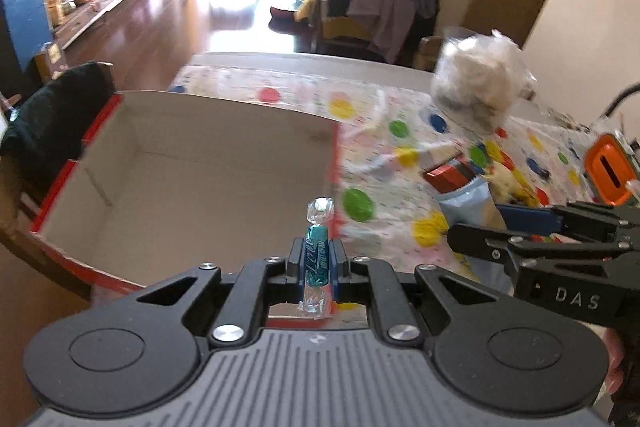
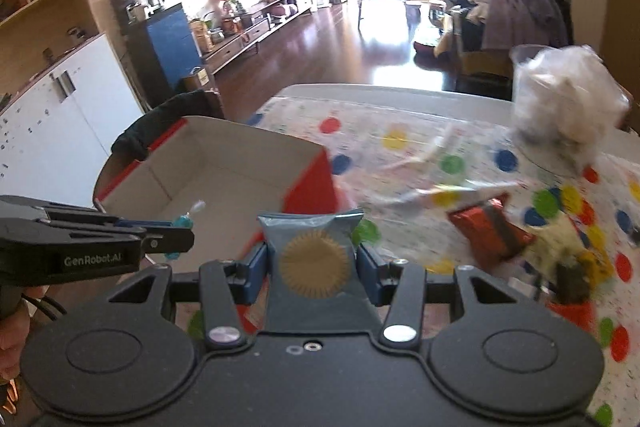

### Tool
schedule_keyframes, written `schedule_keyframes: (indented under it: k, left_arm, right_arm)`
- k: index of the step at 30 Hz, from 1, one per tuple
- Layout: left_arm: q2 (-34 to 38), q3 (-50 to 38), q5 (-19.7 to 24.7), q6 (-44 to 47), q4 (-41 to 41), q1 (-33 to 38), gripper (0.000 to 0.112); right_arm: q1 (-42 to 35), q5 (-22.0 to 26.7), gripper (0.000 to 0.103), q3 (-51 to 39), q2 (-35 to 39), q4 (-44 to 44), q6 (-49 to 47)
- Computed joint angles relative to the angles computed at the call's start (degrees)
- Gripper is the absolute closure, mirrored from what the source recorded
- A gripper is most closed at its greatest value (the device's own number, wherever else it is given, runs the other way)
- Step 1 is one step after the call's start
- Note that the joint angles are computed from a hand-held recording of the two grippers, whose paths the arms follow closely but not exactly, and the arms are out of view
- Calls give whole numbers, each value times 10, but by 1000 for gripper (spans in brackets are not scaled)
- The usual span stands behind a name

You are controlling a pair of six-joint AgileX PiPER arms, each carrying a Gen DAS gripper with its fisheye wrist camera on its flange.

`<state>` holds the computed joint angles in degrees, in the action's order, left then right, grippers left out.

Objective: Organize snacks
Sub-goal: 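Carry both snacks over the cardboard box and open both tools to drop them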

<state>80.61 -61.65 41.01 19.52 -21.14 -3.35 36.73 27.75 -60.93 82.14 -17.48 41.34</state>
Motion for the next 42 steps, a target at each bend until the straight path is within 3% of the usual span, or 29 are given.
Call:
schedule_keyframes:
  k: [9, 13, 18, 24, 33, 42]
  left_arm:
    - [55, -56, 9, 61, 11, 116, 101]
    - [98, -87, -8, 58, 49, 133, 101]
    - [159, -135, 3, 48, 81, 145, 101]
    - [231, -210, 45, 56, 93, 149, 101]
    - [329, -328, 143, 41, 135, 128, 101]
    - [360, -342, 171, 50, 162, 110, 101]
  right_arm:
    - [54, 33, 56, -150, 142, -38, 38]
    - [71, 67, 56, -228, 206, -40, 28]
    - [69, 119, 56, -334, 293, -5, -17]
    - [56, 187, 56, -463, 383, 59, -79]
    - [41, 308, 56, -625, 494, 134, -144]
    - [51, 355, 56, -682, 532, 124, -150]
